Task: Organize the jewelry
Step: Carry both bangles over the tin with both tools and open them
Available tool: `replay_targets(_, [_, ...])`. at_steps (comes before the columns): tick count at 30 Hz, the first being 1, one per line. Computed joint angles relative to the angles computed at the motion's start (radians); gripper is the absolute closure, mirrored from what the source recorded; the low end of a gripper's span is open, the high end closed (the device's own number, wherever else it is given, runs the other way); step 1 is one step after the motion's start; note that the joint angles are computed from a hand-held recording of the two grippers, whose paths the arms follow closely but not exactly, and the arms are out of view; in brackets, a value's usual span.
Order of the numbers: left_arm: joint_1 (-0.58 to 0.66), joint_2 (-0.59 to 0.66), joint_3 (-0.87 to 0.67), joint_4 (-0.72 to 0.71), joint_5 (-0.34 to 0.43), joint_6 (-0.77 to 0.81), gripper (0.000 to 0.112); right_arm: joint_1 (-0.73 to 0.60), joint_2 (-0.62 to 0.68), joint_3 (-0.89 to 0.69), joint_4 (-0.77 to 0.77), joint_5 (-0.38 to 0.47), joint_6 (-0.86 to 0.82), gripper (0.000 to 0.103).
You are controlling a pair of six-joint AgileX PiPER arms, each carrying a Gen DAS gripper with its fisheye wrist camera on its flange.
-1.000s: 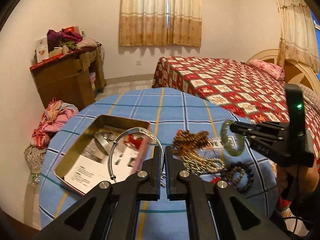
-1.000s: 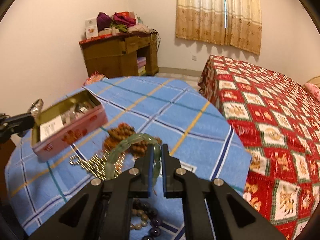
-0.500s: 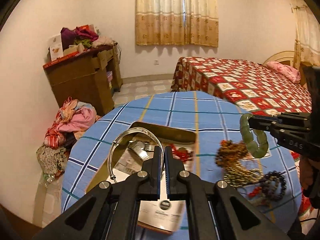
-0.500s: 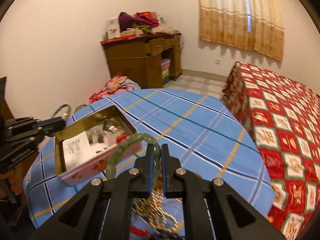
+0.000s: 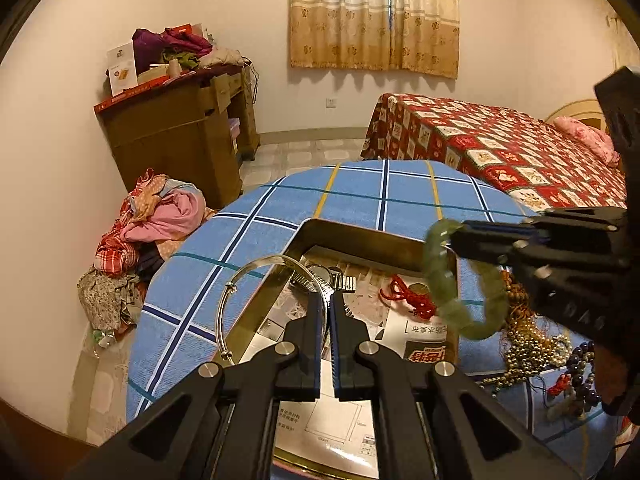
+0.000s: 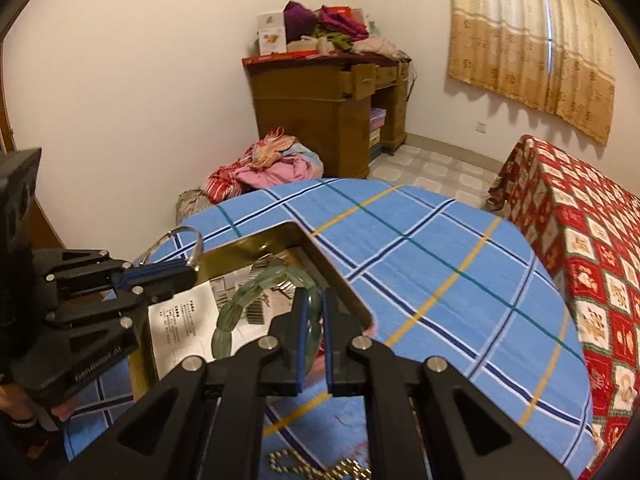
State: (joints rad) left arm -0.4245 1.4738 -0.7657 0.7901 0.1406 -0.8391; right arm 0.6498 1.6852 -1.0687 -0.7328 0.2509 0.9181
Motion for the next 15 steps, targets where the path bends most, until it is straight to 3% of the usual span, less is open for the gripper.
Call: replay_targets(15, [0.044,0.068,-0.020,-0.280,-0.031,0.290,0.110,0.002,0.096,-0.069,0.138,0.020,-0.135,0.095])
